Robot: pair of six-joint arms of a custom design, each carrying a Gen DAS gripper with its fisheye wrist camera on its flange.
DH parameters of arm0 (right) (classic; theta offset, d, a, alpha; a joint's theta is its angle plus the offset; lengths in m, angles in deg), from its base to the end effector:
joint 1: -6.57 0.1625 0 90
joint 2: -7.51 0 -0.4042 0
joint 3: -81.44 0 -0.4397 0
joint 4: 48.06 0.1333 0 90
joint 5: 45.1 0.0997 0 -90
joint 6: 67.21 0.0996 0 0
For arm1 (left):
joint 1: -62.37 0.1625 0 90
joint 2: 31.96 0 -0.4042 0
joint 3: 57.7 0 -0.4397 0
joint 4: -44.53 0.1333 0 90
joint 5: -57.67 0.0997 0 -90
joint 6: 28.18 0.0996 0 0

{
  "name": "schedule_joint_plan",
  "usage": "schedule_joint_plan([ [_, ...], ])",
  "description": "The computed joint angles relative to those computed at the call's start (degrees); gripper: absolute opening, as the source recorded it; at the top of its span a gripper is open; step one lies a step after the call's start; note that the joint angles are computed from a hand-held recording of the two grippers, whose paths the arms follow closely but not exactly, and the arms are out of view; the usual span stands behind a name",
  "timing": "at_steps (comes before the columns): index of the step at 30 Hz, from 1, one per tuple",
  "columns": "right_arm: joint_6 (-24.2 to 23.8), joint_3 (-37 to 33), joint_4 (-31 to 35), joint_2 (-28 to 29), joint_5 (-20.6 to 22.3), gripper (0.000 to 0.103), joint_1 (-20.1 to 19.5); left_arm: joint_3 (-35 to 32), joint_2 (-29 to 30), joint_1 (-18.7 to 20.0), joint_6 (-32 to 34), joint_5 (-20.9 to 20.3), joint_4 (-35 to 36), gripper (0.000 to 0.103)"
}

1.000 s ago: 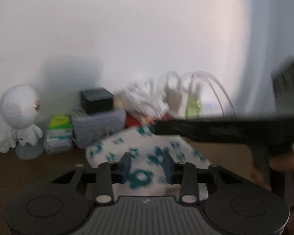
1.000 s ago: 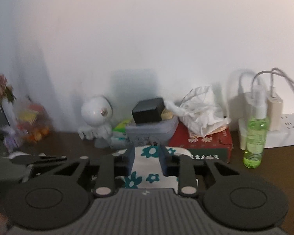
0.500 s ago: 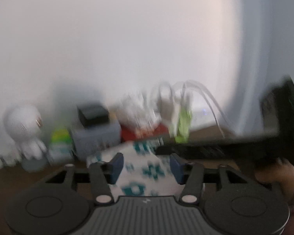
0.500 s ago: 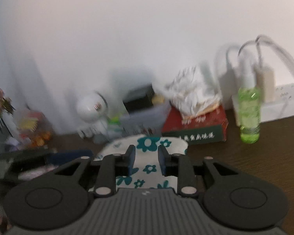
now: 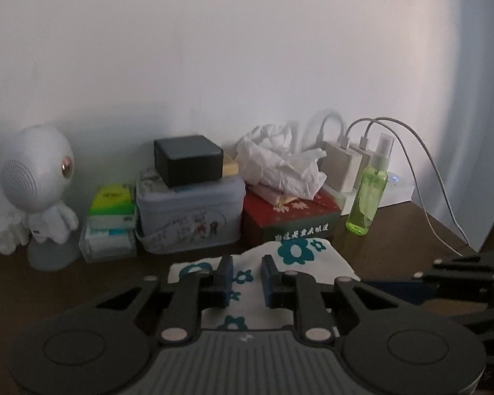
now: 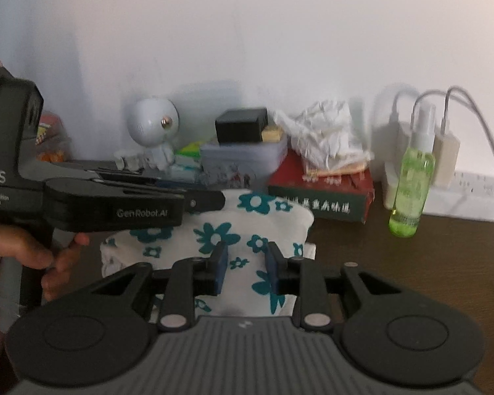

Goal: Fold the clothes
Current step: 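Lower the dress bundle onto the table beside the tissue box with both grippers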

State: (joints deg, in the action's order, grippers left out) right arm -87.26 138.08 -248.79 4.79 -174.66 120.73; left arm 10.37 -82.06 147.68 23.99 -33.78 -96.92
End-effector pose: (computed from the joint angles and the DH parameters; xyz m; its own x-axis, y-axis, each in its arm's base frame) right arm 0.3836 -0.6845 -0.1323 -0.7889 -0.0108 0.6144 -0.5264 0.5277 -0.6666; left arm 0.0637 -0.8236 0.3089 -0.5565 0.7152 -0.4228 0.8279 0.4343 -0.3550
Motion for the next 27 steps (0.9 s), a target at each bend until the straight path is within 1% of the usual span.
schedule_joint_plan([
  [5, -1.19, -1.48, 0.11, 1.22, -1.22, 0.026, 0.30, 0.33, -0.22, 0.25, 0.52, -0.50, -0.09, 0.017],
  [7, -1.38, -1.16, -0.99, 1.14, -0.64, 0.026, 0.21, 2.55, -1.38, 0.27, 1.58, -1.25, -3.62, 0.018],
  [8, -1.44, -0.93, -1.72, 1.01, -0.27, 0.028, 0.19, 3.84, -2.07, 0.23, 2.20, -1.50, -5.69, 0.018],
  [10, -2.24, -0.70, -4.37, 0.85, 0.51, 0.034, 0.31, 7.06, -3.98, 0.22, 4.84, -2.29, -10.52, 0.024],
  [11, -3.14, -0.80, -6.72, 0.99, 1.06, 0.035, 0.39, 8.07, -4.90, 0.18, 5.62, -2.53, -11.32, 0.024],
  [13, -4.56, -1.14, -10.49, 1.21, 2.18, 0.035, 0.39, 9.00, -6.44, 0.16, 5.40, -3.04, -10.22, 0.024],
  [14, -4.68, -1.23, -11.02, 1.18, 2.78, 0.035, 0.28, 9.23, -6.98, 0.10, 5.58, -2.85, -9.08, 0.024],
  [16, -4.25, -1.23, -10.56, 0.98, 4.05, 0.035, -0.07, 10.07, -7.65, -0.21, 7.09, -0.81, -8.12, 0.023],
  [18, -3.58, -1.83, -7.75, 1.12, 3.89, 0.035, -0.29, 11.04, -7.78, -0.34, 8.75, 1.20, -8.68, 0.017],
  [19, -3.20, -2.23, -6.03, 1.23, 3.63, 0.035, -0.38, 11.19, -7.65, -0.29, 9.14, 1.67, -8.82, 0.016],
  [20, -2.67, -2.76, -4.15, 1.47, 3.13, 0.033, -0.43, 11.26, -7.54, -0.23, 9.41, 1.94, -8.93, 0.016],
  [23, -1.84, -4.54, -0.32, 2.47, 1.10, 0.033, -0.49, 10.68, -7.20, -0.04, 8.87, 1.99, -7.42, 0.014],
  [27, -0.53, -3.79, 0.26, 2.07, 1.20, 0.033, -0.54, 10.06, -6.83, 0.26, 8.28, 1.54, -6.57, 0.013],
])
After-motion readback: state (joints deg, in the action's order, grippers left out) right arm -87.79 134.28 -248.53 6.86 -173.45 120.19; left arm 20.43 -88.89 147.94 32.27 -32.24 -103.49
